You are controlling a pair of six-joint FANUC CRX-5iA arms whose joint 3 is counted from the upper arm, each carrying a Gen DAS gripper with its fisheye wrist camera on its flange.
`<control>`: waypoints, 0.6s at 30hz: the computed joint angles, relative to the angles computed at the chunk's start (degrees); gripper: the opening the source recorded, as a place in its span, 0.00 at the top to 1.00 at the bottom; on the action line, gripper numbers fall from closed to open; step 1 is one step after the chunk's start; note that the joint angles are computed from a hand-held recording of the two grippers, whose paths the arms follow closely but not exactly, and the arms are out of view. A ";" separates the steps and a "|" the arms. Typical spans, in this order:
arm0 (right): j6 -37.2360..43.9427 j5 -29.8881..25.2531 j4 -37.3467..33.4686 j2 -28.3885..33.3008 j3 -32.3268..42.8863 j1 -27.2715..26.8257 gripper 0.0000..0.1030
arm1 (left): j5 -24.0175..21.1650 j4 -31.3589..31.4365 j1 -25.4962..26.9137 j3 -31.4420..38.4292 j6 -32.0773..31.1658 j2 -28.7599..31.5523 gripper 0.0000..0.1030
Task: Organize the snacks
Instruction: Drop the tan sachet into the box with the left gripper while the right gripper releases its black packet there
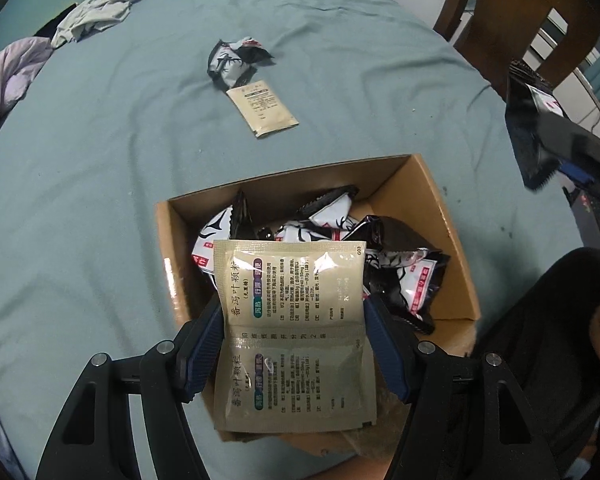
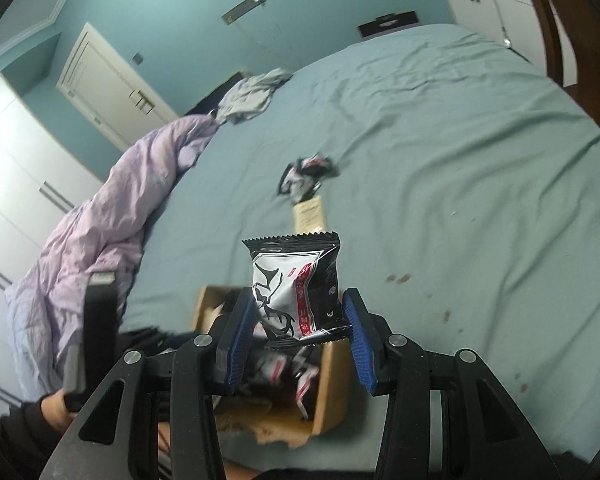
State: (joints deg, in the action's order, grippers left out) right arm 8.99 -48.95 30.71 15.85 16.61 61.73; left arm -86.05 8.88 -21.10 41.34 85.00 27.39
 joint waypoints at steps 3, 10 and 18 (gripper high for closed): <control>5.16 -3.78 -2.41 3.04 4.97 -0.27 0.59 | -0.88 -0.53 -0.52 0.99 -0.39 0.92 0.31; 10.15 -9.09 -8.28 7.02 13.89 -2.35 0.58 | -1.59 0.25 -0.21 2.57 -0.05 1.52 0.26; 13.22 -9.90 -13.04 8.21 16.86 -3.24 0.57 | 1.80 2.09 2.06 1.95 3.38 0.13 0.24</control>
